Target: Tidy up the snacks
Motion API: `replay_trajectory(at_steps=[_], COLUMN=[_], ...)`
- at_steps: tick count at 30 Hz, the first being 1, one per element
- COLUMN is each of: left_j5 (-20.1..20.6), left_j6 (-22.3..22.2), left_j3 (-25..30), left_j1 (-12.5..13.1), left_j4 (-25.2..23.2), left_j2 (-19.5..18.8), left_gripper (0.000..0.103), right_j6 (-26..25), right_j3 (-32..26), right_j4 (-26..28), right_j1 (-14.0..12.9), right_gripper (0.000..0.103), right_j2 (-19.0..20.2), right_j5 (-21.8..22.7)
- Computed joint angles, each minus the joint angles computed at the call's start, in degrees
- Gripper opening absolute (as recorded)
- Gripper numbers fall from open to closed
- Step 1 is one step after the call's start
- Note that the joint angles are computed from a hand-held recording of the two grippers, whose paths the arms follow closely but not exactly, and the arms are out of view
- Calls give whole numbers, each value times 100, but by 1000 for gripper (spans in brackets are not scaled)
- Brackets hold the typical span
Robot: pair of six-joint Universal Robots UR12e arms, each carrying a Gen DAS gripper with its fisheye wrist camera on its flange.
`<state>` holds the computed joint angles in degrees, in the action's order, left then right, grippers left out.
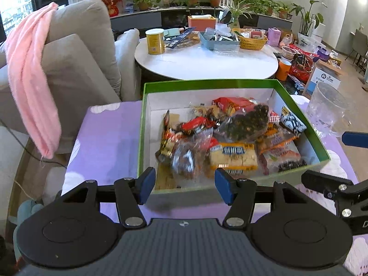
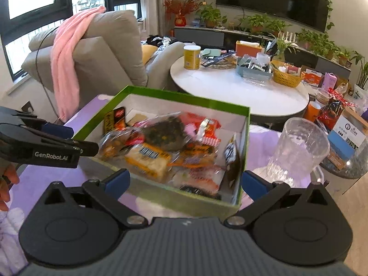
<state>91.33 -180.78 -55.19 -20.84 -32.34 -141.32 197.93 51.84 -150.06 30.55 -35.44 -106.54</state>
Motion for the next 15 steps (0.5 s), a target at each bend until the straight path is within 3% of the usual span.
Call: replay_trajectory(at_steps=[7,15], left_j5=[116,139], left_j6=[-70,-205], left_j3=[-1040,-1822], left_j1=[3,-22], left_j4=[651,866], left_j2=[517,940], left_gripper=[54,54], right_j6=[732,1159], right_j3=[176,191], right_j4=[305,972], right_j1=[149,296], right_gripper=[77,77], right_j2=[-129,-190], right_j5=[-3,0])
